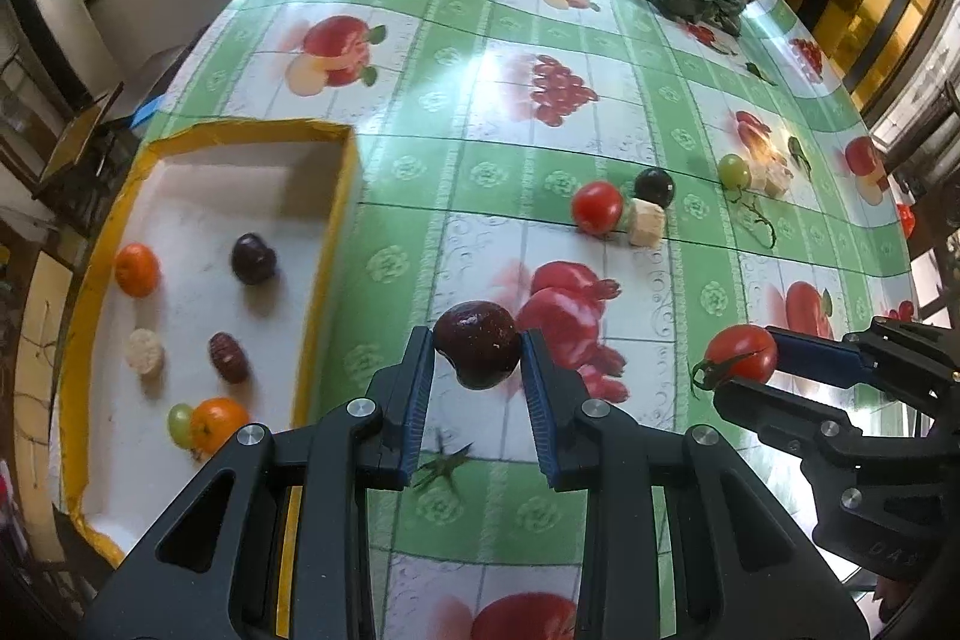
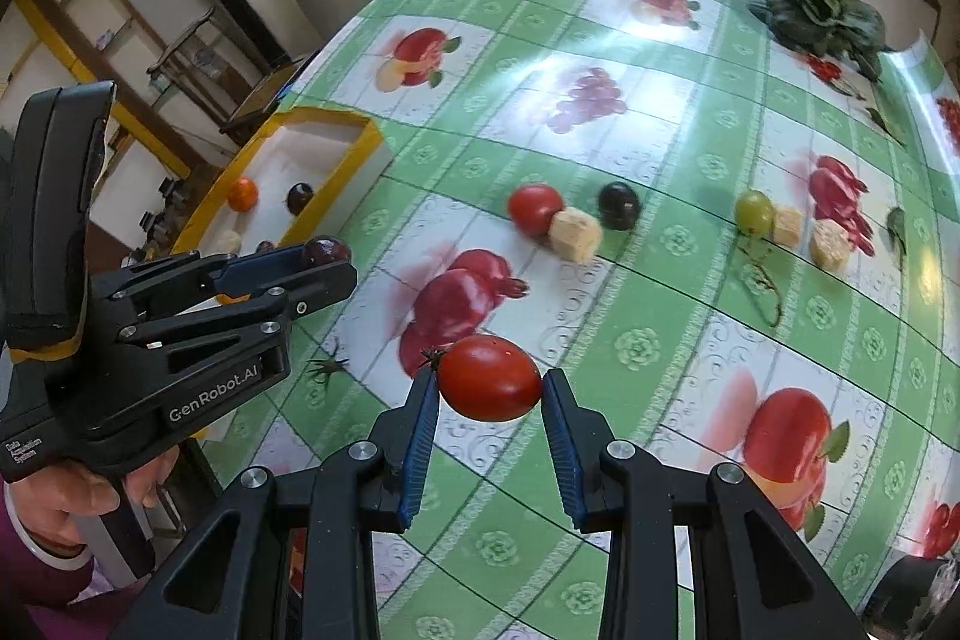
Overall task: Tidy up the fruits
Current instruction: 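Carry the tomato and plum over the white tray with both tools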
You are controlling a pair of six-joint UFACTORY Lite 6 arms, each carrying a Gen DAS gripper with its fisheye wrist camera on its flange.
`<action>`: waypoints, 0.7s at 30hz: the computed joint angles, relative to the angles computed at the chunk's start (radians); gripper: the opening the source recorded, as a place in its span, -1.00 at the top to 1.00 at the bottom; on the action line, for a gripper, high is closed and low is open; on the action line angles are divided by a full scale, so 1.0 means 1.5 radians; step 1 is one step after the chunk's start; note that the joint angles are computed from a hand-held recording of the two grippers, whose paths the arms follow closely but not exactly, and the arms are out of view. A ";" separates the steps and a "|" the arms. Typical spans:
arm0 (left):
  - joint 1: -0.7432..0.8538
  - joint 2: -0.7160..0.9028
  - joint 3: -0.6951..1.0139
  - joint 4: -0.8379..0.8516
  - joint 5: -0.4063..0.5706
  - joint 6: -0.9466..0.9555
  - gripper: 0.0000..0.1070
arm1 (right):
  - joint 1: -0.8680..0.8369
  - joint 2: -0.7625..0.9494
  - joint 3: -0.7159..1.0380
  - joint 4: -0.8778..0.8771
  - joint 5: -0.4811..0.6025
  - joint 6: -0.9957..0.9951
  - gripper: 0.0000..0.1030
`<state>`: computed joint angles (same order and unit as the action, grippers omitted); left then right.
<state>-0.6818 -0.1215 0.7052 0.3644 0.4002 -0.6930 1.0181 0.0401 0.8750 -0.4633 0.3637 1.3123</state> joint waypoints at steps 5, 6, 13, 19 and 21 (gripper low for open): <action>0.054 -0.064 -0.046 -0.030 0.010 0.050 0.46 | 0.015 0.061 0.073 0.022 0.004 -0.040 0.33; 0.073 -0.082 -0.058 -0.043 0.012 0.071 0.46 | 0.018 0.075 0.090 0.027 0.005 -0.050 0.33; 0.186 -0.165 -0.112 -0.122 0.026 0.197 0.46 | 0.036 0.173 0.210 0.079 0.016 -0.133 0.33; 0.302 -0.226 -0.150 -0.211 0.045 0.346 0.46 | 0.049 0.245 0.310 0.125 0.037 -0.200 0.33; 0.345 -0.241 -0.159 -0.242 0.052 0.400 0.46 | 0.052 0.269 0.343 0.141 0.043 -0.222 0.34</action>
<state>-0.1643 -0.4835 0.4659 0.0021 0.4789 -0.0934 1.0969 0.4435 1.3889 -0.2522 0.4289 0.9799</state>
